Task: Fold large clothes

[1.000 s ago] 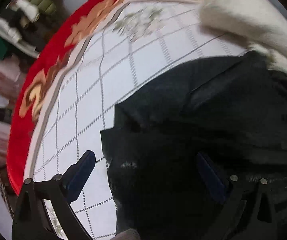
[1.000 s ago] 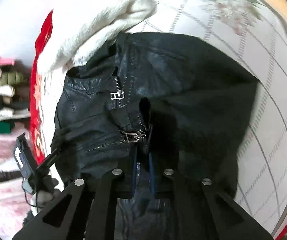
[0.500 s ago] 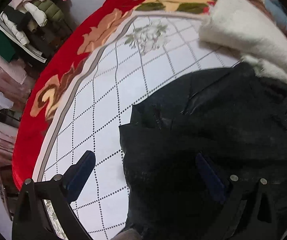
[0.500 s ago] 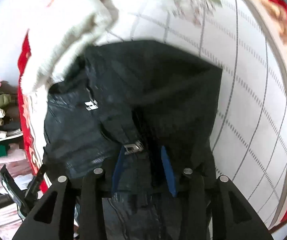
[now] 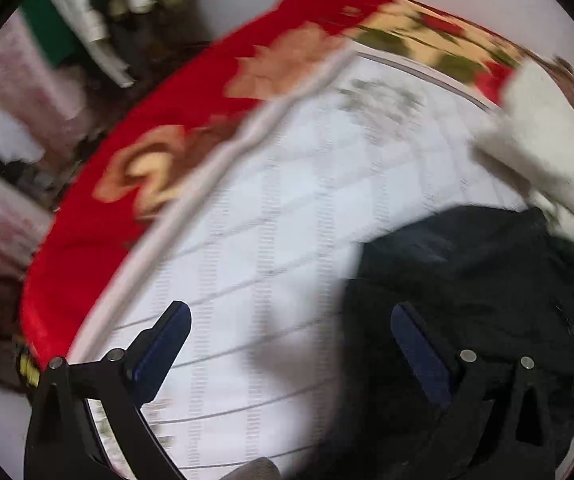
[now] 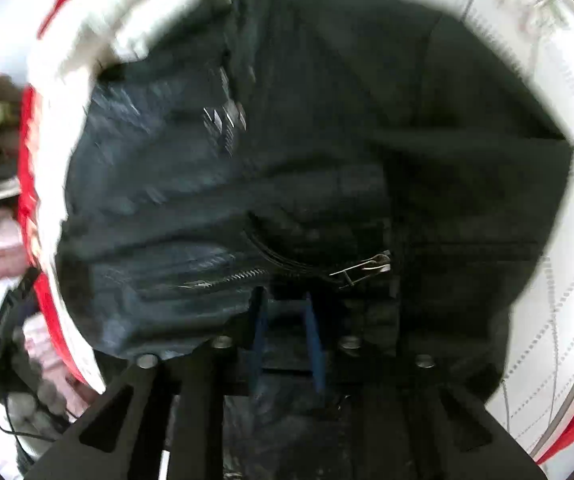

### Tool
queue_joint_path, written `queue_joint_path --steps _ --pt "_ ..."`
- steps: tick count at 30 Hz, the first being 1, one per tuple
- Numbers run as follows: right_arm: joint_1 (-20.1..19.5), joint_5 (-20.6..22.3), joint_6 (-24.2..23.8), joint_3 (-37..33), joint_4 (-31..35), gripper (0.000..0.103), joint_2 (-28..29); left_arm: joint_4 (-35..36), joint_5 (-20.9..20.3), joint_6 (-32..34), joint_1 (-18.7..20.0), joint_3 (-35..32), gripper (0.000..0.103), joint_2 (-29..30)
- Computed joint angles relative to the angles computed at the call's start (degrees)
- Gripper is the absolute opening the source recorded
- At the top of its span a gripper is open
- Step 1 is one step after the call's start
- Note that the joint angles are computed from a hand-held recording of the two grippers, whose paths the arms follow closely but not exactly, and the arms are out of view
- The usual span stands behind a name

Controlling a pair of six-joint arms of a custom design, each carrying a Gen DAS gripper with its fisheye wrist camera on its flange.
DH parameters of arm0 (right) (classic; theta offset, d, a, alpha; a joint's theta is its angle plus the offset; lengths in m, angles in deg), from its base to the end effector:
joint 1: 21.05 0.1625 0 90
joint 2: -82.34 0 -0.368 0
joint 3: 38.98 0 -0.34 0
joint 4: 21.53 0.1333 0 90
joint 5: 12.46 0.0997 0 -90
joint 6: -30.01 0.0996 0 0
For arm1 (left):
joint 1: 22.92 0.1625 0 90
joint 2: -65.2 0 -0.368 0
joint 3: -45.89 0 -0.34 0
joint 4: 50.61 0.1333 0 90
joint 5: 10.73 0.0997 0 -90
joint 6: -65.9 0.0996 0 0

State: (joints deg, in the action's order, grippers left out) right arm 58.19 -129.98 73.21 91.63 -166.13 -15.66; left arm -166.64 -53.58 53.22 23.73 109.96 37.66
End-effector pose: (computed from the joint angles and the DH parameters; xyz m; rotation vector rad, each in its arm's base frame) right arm 0.0184 -0.3707 0.2991 -1.3421 -2.3526 0.6898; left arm -0.3203 -0.6399 0.0455 0.7028 2.2115 -0.2871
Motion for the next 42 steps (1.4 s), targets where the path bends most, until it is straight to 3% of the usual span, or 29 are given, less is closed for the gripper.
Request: queue_joint_path --steps 1,3,5,6,8,9,10,12,15,17,19,22,25,30,33,36,38,40,42 --pt "1.47 -2.52 1.26 0.38 -0.07 0.061 -0.93 1.71 0.56 -1.23 0.44 -0.64 0.103 -0.41" --pt "2.98 -6.71 2.72 1.08 -0.28 0.074 -1.94 2.99 0.85 -2.13 1.11 -0.38 0.103 -1.11" --pt "1.54 -7.15 2.54 1.2 1.18 0.074 -2.02 3.44 2.09 -1.56 1.27 0.25 0.103 -0.98" --pt "-0.53 -4.37 1.08 1.75 -0.01 0.074 -1.67 3.07 2.18 -0.8 1.31 0.69 0.103 -0.81" --pt "-3.15 -0.37 -1.11 1.62 -1.53 0.07 1.02 2.56 2.0 -0.29 1.08 1.36 0.103 -0.62" --pt "-2.83 -1.97 -1.6 0.72 -1.21 0.048 3.0 2.0 1.71 0.36 1.0 2.04 0.103 -0.98" --pt "-0.93 -5.69 -0.61 -0.78 1.24 0.037 4.76 1.13 1.38 1.12 0.7 2.69 0.103 -1.19" --pt "1.52 -8.39 2.06 -1.02 2.68 0.027 4.16 -0.77 0.58 2.45 0.14 3.97 0.103 -1.74" --pt "6.6 -12.49 8.49 0.66 2.97 0.018 -1.53 -1.07 -1.34 3.26 -0.51 4.31 0.103 -2.22" --pt "9.99 -15.59 13.66 1.53 4.92 0.018 -6.19 -0.46 -3.11 3.56 -0.66 3.88 0.103 -2.06" --pt "13.35 -19.86 19.73 1.22 9.8 0.017 -9.61 -0.6 -4.61 4.0 -0.9 3.67 0.103 -1.22" --pt "13.99 -23.12 24.46 -0.02 17.56 0.017 -9.77 -2.59 -4.58 6.44 -0.87 2.78 0.103 2.14" --pt "8.55 -20.05 22.43 3.11 14.79 0.017 -11.72 -3.92 -5.13 9.58 0.15 -0.67 0.103 6.8" --pt "-0.05 -15.96 16.94 6.46 6.48 0.021 -6.73 -7.1 -6.89 15.42 1.34 -4.92 0.103 11.04" --pt "-3.05 -12.93 14.18 3.93 10.46 0.028 -5.3 -2.43 -6.17 15.66 1.43 -9.37 0.103 12.75" --pt "-3.61 -9.25 15.39 2.22 15.12 0.036 -8.57 0.73 -6.9 13.59 0.9 -10.71 0.103 11.56" --pt "-1.98 -8.43 15.88 3.52 12.97 0.036 -12.43 0.38 -7.88 12.91 0.15 -8.67 0.103 9.0" --pt "1.39 -10.35 16.56 3.92 11.1 0.036 -13.42 -2.25 -8.51 13.8 -0.61 -4.7 0.103 6.26" --pt "5.52 -13.18 14.28 4.19 6.35 0.036 -11.58 -4.16 -6.99 15.38 -1.02 -1.85 0.103 5.58"
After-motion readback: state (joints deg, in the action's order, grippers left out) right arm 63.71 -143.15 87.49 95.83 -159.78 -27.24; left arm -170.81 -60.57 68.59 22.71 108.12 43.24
